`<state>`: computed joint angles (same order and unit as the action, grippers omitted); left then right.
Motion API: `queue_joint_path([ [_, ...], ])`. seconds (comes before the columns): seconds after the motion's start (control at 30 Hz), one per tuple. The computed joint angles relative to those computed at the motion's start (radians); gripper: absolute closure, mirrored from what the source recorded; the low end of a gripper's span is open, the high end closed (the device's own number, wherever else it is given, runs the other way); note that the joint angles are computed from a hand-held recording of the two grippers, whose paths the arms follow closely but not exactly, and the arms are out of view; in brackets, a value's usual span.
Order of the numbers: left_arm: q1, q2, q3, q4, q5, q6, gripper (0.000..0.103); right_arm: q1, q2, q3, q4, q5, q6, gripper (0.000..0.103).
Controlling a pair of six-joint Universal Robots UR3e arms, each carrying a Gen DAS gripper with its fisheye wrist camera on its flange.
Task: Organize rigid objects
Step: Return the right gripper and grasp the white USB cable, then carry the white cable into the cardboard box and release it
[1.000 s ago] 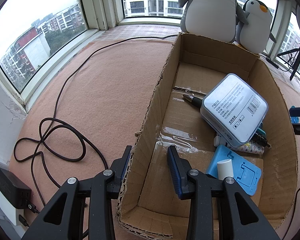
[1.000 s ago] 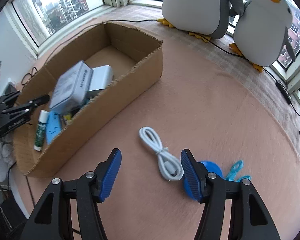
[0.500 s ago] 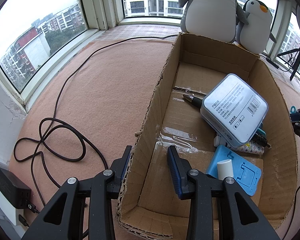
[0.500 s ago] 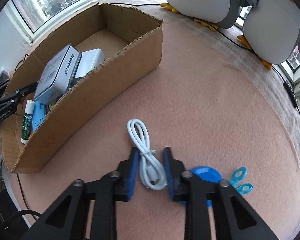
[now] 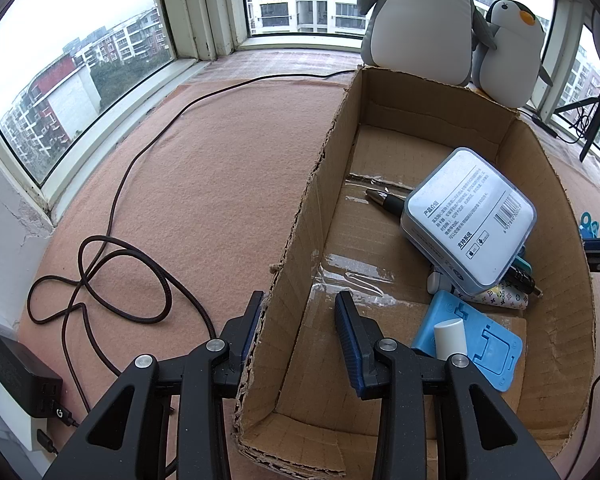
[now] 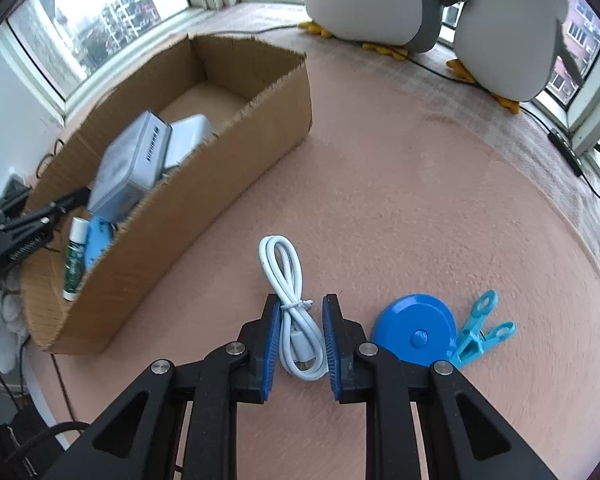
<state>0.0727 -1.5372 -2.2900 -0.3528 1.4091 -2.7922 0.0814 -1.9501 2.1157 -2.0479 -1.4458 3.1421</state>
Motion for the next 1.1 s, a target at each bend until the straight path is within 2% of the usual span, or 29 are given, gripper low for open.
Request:
queue_joint_path([
  [0.33, -0.001, -0.003, 0.001, 0.002, 0.0, -0.001, 0.065, 0.011, -0.04, -0.131, 0.068, 0.055, 0.062, 0.084],
  [0.67, -0.001, -0.002, 0.001, 0.001, 0.0, -0.002, 0.065, 0.096, 0.229, -0.35, -0.085, 0.036, 0.147, 0.084],
  [1.1, 0.001, 0.0, -0.003, 0.003, 0.0, 0.0, 0.065, 0.124, 0.454, -0.504, -0.142, 0.01, 0.172, 0.084],
])
